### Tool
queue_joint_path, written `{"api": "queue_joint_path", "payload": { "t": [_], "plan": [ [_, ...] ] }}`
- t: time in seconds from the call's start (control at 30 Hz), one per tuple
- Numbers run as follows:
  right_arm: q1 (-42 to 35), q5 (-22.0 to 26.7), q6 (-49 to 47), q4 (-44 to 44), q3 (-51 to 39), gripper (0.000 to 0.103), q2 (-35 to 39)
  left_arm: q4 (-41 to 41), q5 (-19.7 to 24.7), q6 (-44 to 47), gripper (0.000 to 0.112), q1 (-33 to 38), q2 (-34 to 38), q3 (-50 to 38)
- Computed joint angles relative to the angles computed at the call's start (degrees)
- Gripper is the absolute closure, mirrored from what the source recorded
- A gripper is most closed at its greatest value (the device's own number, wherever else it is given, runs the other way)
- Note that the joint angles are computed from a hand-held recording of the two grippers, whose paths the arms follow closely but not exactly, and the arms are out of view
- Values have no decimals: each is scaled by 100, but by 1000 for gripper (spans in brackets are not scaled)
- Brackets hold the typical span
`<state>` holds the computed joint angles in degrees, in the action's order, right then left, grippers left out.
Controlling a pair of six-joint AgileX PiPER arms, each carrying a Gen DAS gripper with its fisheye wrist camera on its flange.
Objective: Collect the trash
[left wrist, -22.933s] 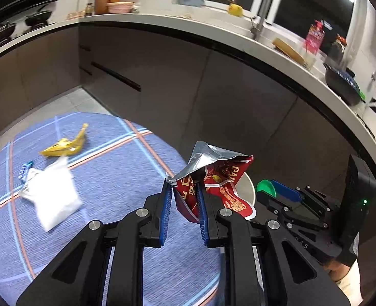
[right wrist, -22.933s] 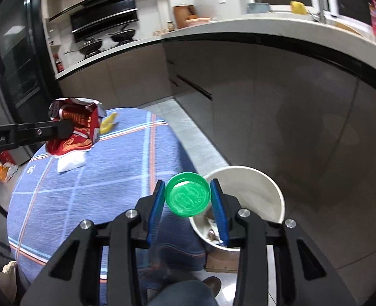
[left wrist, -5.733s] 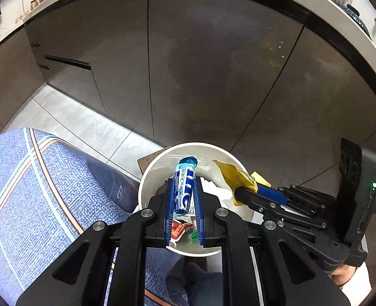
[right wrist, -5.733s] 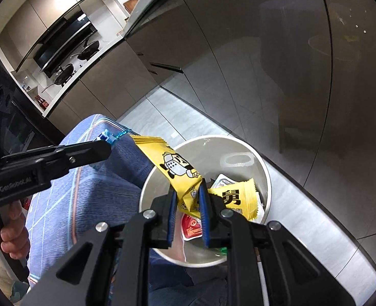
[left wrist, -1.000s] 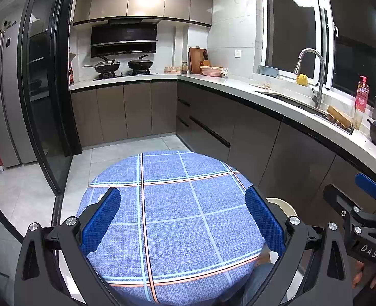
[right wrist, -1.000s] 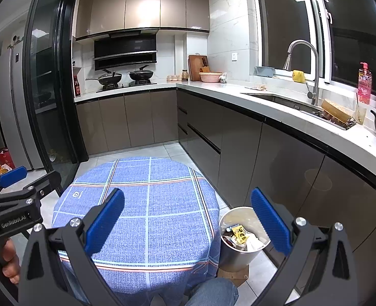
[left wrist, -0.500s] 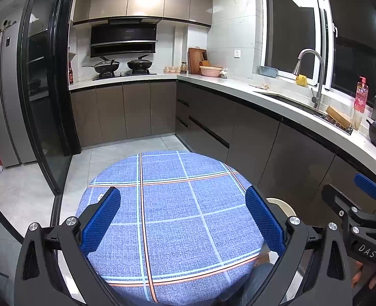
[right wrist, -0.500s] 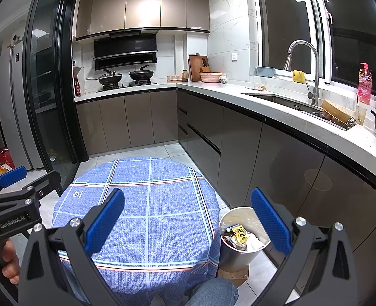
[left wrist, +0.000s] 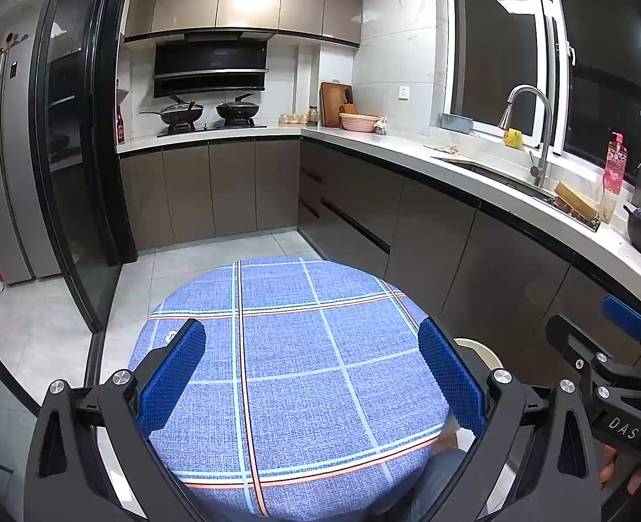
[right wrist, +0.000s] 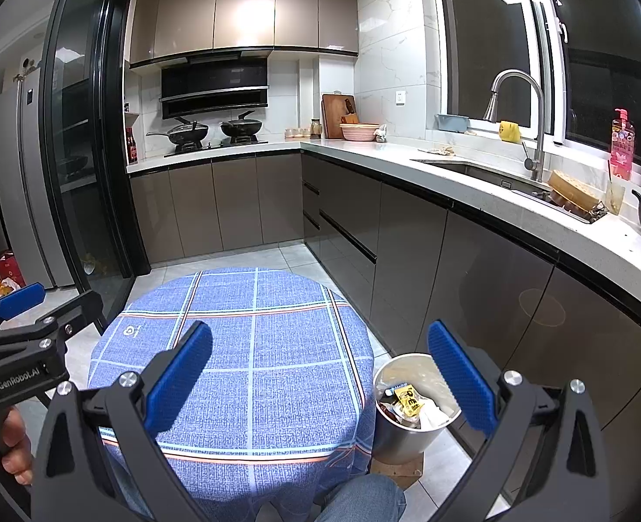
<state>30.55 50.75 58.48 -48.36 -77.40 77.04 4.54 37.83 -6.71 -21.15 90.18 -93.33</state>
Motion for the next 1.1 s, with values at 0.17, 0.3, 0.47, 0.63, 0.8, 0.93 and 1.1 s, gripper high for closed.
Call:
{"api": "queue_joint_path", "payload": {
  "t": [0.17, 0.3, 0.47, 0.63, 0.8, 0.93, 1.1],
  "plan": [
    [-21, -5, -22, 9, -9, 3, -4, 31, 1, -43, 18, -30, 3, -11],
    [-35, -13, -55, 25, -8, 3, -12, 38, 2, -55, 18, -36, -3, -4],
    [-27, -1, -60, 21, -15, 3, -16, 52, -6, -70, 18, -42, -6, 6],
    [-25, 5, -58, 24, -21, 3, -7, 97, -20, -118, 18, -65, -15, 24],
    [-27, -3, -58, 24, -20, 3, -5, 142, -15, -175, 18, -95, -1, 10],
    [-27, 9, -71, 32, -39, 3, 2, 177, -24, -217, 18, -117, -13, 23],
    [-34, -1, -87, 37, -34, 3, -1, 205, -19, -256, 18, -156, -7, 5]
  ]
}}
